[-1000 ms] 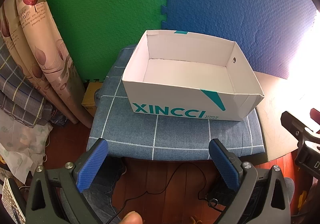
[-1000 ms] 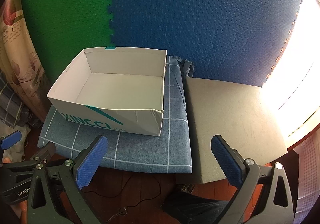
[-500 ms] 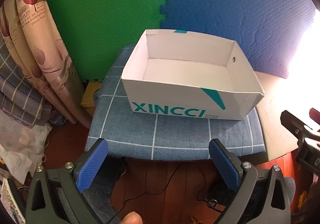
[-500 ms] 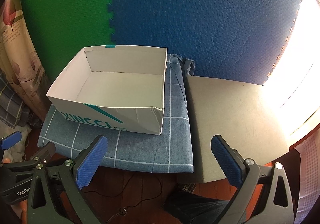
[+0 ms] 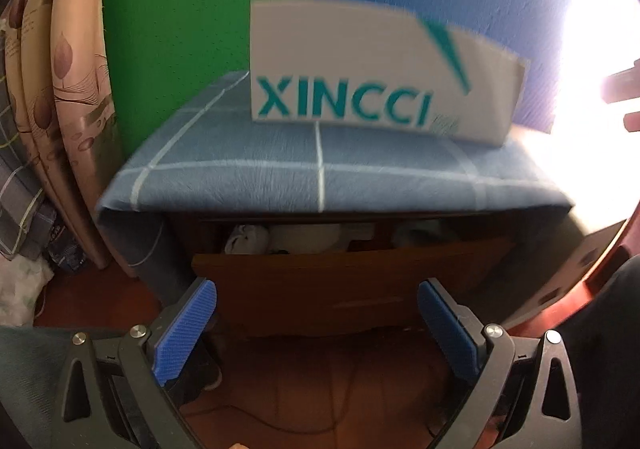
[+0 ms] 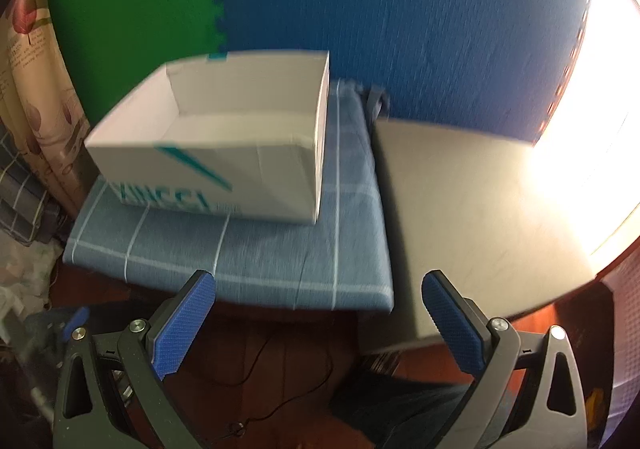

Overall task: Take underwear out of drawer
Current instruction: 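Lower the left tool into the open drawer toward the beige bra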

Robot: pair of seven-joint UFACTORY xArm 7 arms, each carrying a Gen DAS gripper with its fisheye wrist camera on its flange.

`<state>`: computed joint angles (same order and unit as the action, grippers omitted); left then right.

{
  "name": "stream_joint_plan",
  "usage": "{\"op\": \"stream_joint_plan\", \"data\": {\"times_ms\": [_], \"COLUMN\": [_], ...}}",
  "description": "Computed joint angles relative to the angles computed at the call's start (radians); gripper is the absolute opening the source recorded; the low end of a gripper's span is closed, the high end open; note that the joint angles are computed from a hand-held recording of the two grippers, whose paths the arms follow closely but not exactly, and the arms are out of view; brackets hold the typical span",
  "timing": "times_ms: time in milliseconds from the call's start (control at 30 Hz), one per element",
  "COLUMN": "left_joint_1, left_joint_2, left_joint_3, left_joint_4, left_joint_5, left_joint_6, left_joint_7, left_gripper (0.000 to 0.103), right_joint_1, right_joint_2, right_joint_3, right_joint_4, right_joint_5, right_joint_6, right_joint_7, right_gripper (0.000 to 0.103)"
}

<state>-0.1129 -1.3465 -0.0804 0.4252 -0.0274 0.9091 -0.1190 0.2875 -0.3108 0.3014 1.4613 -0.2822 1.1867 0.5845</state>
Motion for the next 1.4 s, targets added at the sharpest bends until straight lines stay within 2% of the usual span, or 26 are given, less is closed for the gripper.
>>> {"op": "stream_joint_plan", "data": {"times_ms": [167,267,333,467,700,900,1000,1400], "left_joint_1": [0.052,0.058,0.07,0.055,0.035,0.035,0.019,-0.007], "left_joint_2": [0.114,0.197,0.263,0.366,0.513,0.572,0.562,0.423], "left_joint_3": [-0.068,-0.102,-0.12,-0.098,-0.049,-0.048,-0.033,-0.012], "left_joint_4": [-0.107,-0.119,-0.117,-0.089,-0.004,0.088,0.114,0.088], "left_joint_5": [0.028,0.059,0.085,0.101,0.107,0.106,0.094,0.055], "left_joint_6": [-0.263,-0.367,-0.422,-0.471,-0.447,-0.289,-0.192,0.018], "left_joint_7": [-0.082,-0.122,-0.145,-0.167,-0.144,-0.153,-0.14,-0.097], "left_gripper": [0.103,0.103,0.103,0.103,0.103,0.103,0.103,0.103], "right_joint_1": [0.011,0.01,0.009,0.007,0.02,0.039,0.042,0.023], "right_joint_2": [-0.007,-0.006,-0.007,0.002,0.037,0.037,0.025,-0.068], "right_joint_3": [-0.004,-0.002,-0.003,-0.004,-0.01,-0.008,-0.012,-0.024], "right_joint_4": [-0.044,-0.042,-0.044,-0.039,-0.027,-0.034,-0.043,-0.118], "right_joint_5": [0.028,0.018,0.014,0.008,0.019,0.022,0.032,0.084], "right_joint_6": [0.018,0.031,0.037,0.046,0.057,0.049,0.038,0.007], "right_joint_7": [-0.01,-0.012,-0.013,-0.015,-0.02,-0.024,-0.021,-0.021], "right_gripper": [0.102,0.102,0.102,0.102,0.102,0.102,0.102,0.102]}}
